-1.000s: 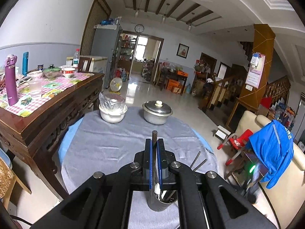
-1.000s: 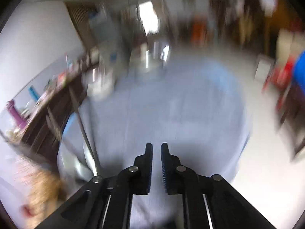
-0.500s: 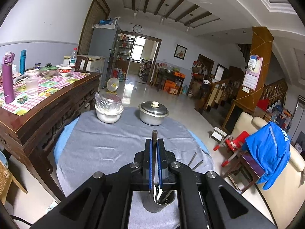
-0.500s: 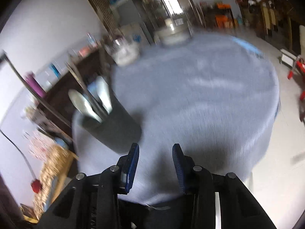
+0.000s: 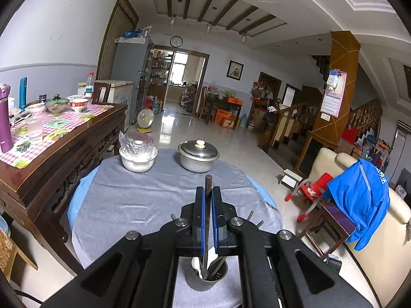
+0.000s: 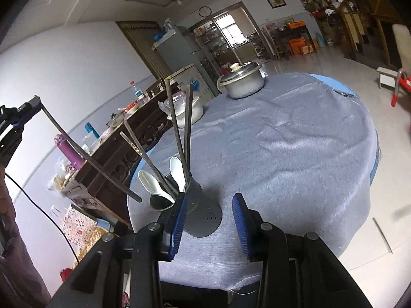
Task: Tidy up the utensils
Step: 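Push the left tool's chopstick down into the cup and open the left tool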
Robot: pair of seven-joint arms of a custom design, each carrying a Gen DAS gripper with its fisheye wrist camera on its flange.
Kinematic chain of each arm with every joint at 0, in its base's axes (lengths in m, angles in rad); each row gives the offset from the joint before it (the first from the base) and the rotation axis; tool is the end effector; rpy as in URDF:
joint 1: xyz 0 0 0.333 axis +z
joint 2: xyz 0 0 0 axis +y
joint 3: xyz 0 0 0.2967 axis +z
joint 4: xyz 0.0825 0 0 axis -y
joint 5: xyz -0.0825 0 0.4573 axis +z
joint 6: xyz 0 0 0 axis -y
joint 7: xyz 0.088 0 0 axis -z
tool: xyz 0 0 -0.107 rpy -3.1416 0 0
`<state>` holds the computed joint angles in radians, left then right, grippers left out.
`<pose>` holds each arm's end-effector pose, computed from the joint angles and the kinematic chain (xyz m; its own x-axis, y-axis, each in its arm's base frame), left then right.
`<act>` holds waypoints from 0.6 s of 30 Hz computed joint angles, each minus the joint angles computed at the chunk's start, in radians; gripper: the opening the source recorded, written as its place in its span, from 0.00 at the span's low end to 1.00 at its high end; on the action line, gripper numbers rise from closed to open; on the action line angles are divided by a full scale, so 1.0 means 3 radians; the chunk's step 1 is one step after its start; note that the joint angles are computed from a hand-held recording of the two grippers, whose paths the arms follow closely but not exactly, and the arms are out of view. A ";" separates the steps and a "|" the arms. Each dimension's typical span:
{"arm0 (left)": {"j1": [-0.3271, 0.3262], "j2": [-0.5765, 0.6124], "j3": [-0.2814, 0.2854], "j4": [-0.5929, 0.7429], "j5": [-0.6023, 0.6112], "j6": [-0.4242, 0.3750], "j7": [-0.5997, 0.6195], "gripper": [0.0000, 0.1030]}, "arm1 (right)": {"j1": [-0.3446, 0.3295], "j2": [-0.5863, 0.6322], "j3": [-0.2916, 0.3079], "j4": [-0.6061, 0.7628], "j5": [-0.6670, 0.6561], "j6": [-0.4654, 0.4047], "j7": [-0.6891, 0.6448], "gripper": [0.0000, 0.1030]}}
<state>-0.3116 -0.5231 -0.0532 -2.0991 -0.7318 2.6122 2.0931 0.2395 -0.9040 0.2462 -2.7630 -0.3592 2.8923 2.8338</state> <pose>0.4868 -0.1775 0.7269 -0.5634 -0.7920 0.2354 -0.4516 0.0566 -0.8904 0.3637 0.2163 0.5336 -0.1392 -0.8398 -0.5248 -0.4899 0.5189 -0.7005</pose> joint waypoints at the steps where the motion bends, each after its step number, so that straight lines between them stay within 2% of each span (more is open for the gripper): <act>1: -0.0010 0.0009 -0.0008 0.0007 -0.0010 0.0032 0.0009 0.05 | -0.0040 -0.0014 0.0050 -0.0009 0.0003 0.0014 0.0066 0.39; 4: -0.0014 0.0065 -0.0039 0.0041 0.0005 0.0064 -0.0031 0.05 | -0.0135 -0.0076 0.0192 -0.0060 0.0005 0.0075 0.0303 0.43; 11: 0.0014 0.0160 -0.0129 0.0034 0.0112 0.0152 -0.0174 0.05 | -0.0251 -0.0087 0.0448 -0.0074 -0.0103 0.0076 0.0734 0.43; 18: 0.0009 0.0150 -0.0160 -0.0013 0.0229 0.0183 -0.0262 0.05 | -0.0184 0.0033 0.0390 -0.0050 -0.0211 0.0116 0.0839 0.44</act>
<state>-0.3090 -0.4782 -0.1012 -2.1028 -0.6633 2.6671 2.0147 0.1845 -0.8941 0.3632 -2.7780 -0.4223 2.9270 3.0856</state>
